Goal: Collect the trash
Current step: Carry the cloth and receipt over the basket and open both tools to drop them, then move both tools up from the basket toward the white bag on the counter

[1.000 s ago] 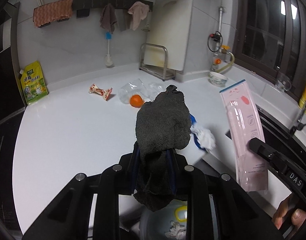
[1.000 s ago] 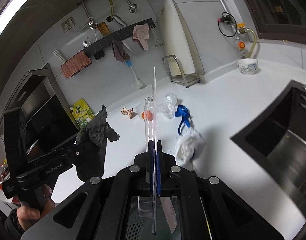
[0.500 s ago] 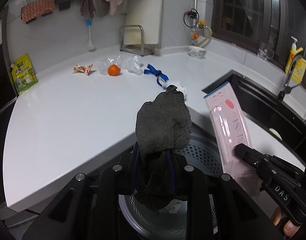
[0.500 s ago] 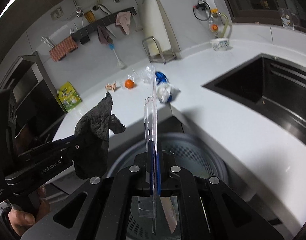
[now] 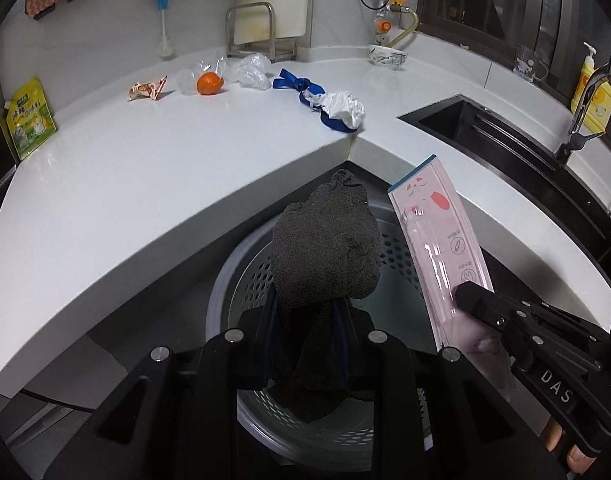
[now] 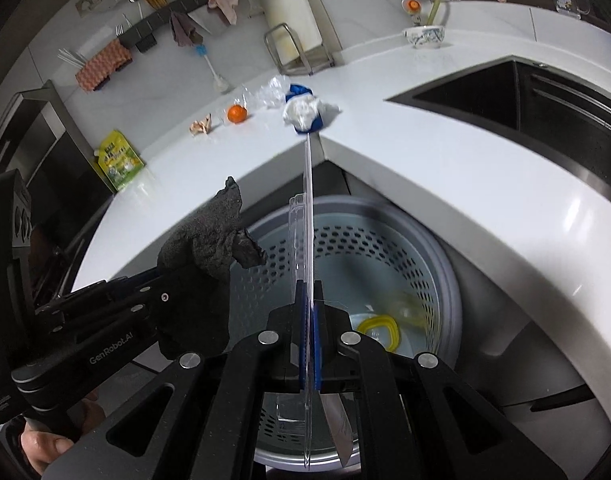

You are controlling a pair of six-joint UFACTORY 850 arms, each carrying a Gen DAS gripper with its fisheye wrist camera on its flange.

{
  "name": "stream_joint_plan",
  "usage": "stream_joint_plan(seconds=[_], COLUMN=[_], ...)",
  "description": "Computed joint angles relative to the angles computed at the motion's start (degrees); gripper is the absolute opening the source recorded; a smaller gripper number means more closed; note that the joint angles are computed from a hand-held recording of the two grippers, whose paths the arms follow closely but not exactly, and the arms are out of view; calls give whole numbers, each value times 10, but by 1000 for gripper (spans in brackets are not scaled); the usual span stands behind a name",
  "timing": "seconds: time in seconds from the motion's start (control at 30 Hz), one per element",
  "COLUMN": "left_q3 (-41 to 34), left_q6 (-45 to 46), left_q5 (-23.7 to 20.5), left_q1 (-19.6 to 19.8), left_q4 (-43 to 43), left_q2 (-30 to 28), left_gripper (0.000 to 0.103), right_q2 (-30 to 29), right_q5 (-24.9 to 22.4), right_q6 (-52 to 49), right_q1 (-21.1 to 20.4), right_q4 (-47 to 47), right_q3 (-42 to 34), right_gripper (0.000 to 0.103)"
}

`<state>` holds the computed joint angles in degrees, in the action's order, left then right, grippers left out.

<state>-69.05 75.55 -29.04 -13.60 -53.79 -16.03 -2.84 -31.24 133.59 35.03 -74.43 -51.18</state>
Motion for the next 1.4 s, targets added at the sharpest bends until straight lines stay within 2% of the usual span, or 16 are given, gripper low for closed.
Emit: stream_joint_plan(seconds=[0.1,0.2,0.23,0.27,0.3,0.33,0.73,0.87,1.07,1.4], left_q3=[-1,-4,-4,-4,-1,2,-1,-2,-7,-24], left_q6=[-6,-13,-14,-13,-8,3,-4,-3,-9,-25], left_q5=[2,-4,-6,-4,2,3,-2,-3,-2,1], left_q1=[1,4,5,5,6,8,12,15,19,16], left_q4=[3,1,0,-3,-12,-26,-26,-32,-36,-23], left_q2=[-1,-2,-2,-2,1,3,6,5,2,-13], left_gripper=[26,33,40,55,63,69,69,77,79,81], right_q2=[-3,0,2,3,4,6,12,12,11,8], right_q5=[-3,-2,-6,-14,-23,-29,-30,-28,-25,-31], right_q6=[-10,-7,-3,0,4,10,15,12,15,14], right_q1=[2,1,2,4,6,8,8,7,6,2], right_q4=[8,5,2,0,-2,-5,-7,-5,-9,-38], right_q3=[-1,1,2,3,4,5,10,10,9,3], right_gripper=[3,4,12,17,26,28,31,32,34,44])
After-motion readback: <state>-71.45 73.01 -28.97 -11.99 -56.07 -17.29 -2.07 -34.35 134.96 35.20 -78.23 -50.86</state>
